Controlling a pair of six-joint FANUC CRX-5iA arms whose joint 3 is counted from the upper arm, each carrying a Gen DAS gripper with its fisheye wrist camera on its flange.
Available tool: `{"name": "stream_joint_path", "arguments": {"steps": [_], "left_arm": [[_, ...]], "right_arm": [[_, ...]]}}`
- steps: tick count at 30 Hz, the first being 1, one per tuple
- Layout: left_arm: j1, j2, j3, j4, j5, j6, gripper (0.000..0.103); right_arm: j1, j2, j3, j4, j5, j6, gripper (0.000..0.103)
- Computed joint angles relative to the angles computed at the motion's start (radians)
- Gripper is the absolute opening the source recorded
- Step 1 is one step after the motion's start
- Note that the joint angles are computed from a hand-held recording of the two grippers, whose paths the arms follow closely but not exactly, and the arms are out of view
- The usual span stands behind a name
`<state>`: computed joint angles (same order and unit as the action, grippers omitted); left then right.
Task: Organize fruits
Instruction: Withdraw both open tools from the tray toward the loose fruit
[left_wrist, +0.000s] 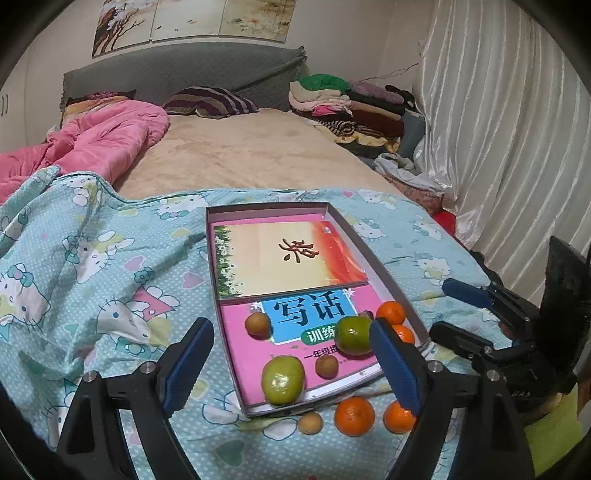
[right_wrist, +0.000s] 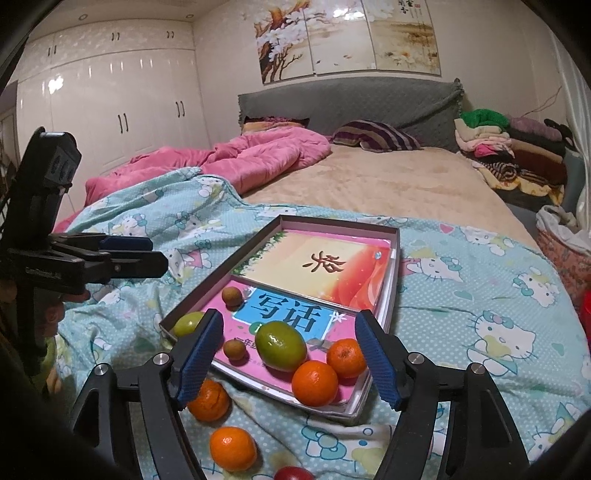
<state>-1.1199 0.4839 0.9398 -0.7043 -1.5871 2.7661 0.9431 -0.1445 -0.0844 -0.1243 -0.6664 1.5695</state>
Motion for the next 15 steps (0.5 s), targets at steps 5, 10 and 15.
{"name": "stream_joint_path", "arguments": {"steps": [5, 10, 15], "left_arm": [[-0.009, 0.02, 0.032, -0.009, -0.02, -0.021, 0.087], [-0.022, 0.018, 0.018, -0.01, -0.018, 0.016, 0.087], [-0.032, 0.016, -0.002, 0.002, -0.009, 0.039, 0.087]], "right_arm": [[0.016, -0.014, -0.02, 0.038, 0.008, -0.028, 0.076], [0.032, -0.031, -0.038, 0.058, 0.013, -0.039, 0.076], [0.049, -0.044, -0.056, 0.073, 0.016, -0.046, 0.076]]}}
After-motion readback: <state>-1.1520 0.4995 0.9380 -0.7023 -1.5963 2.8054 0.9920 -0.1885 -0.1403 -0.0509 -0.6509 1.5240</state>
